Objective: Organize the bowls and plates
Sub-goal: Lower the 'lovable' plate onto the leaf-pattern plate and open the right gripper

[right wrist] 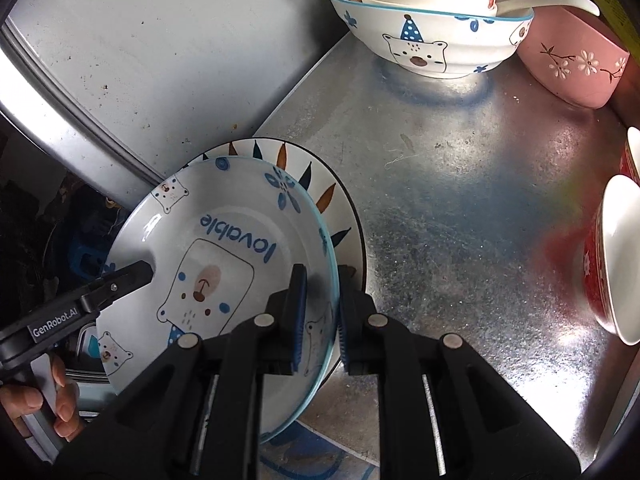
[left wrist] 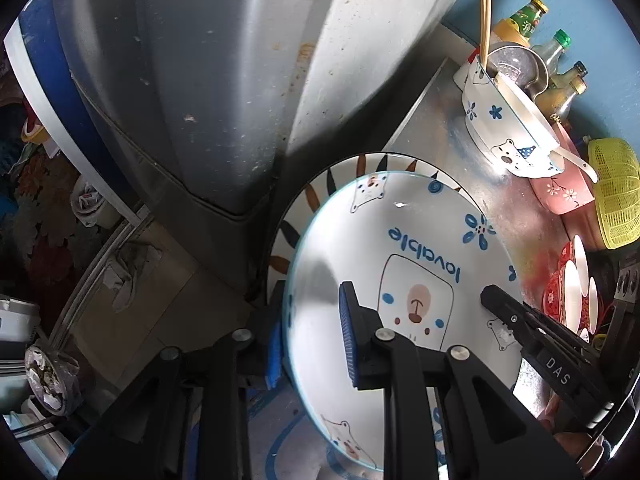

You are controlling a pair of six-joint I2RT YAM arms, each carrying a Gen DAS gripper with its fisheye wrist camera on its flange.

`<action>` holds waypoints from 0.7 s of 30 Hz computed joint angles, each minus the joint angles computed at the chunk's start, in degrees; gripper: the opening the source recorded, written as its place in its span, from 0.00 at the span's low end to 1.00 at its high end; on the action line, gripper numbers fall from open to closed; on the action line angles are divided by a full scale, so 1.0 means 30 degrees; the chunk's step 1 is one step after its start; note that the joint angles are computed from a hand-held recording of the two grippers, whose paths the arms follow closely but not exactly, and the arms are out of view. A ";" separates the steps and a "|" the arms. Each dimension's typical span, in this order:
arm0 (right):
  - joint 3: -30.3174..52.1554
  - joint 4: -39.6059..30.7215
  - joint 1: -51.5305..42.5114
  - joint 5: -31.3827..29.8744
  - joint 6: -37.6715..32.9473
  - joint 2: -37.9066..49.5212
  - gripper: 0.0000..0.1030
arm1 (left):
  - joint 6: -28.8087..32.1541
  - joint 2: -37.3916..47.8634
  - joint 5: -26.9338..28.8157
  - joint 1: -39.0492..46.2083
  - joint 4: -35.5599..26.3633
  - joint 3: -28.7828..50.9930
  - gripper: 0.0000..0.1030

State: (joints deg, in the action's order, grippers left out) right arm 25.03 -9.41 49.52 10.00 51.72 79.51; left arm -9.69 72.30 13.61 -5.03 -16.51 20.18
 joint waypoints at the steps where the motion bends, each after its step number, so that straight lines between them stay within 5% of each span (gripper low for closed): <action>1: 0.0089 -0.0086 0.0061 0.0131 0.0019 0.0081 0.16 | -0.0207 0.0131 -0.0108 -0.0206 0.0071 0.0060 0.25; 7: 0.0202 -0.0298 0.0140 -0.0287 0.0388 -0.0007 0.23 | -0.0320 0.0517 0.0960 -0.0347 0.0023 0.0284 0.56; 11: 0.0298 -0.0065 0.0524 0.0230 0.0292 -0.0323 0.39 | -0.0509 0.0189 0.1171 -0.0346 -0.0487 0.0407 0.61; 13: 0.0397 -0.0339 0.0871 0.0788 0.0267 -0.0973 0.47 | -0.0566 -0.0832 0.1198 -0.0265 -0.0680 0.0242 0.72; 17: 0.0709 -0.1148 0.0960 0.1219 0.0110 -0.1676 0.52 | -0.0815 -0.2589 0.0808 -0.0562 -0.1780 0.0518 0.73; 20: 0.0462 -0.1504 0.0878 0.1170 0.0180 -0.2368 0.55 | -0.0928 -0.3588 -0.0112 -0.1193 -0.2465 0.0604 0.85; 21: 0.0235 -0.1434 0.0769 0.1054 0.0250 -0.2605 0.64 | -0.1077 -0.3966 -0.0396 -0.1431 -0.2631 0.0551 0.87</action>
State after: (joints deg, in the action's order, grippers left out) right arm 25.74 -13.71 51.83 13.17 52.47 71.70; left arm -12.92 60.41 12.42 -9.32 -24.41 21.83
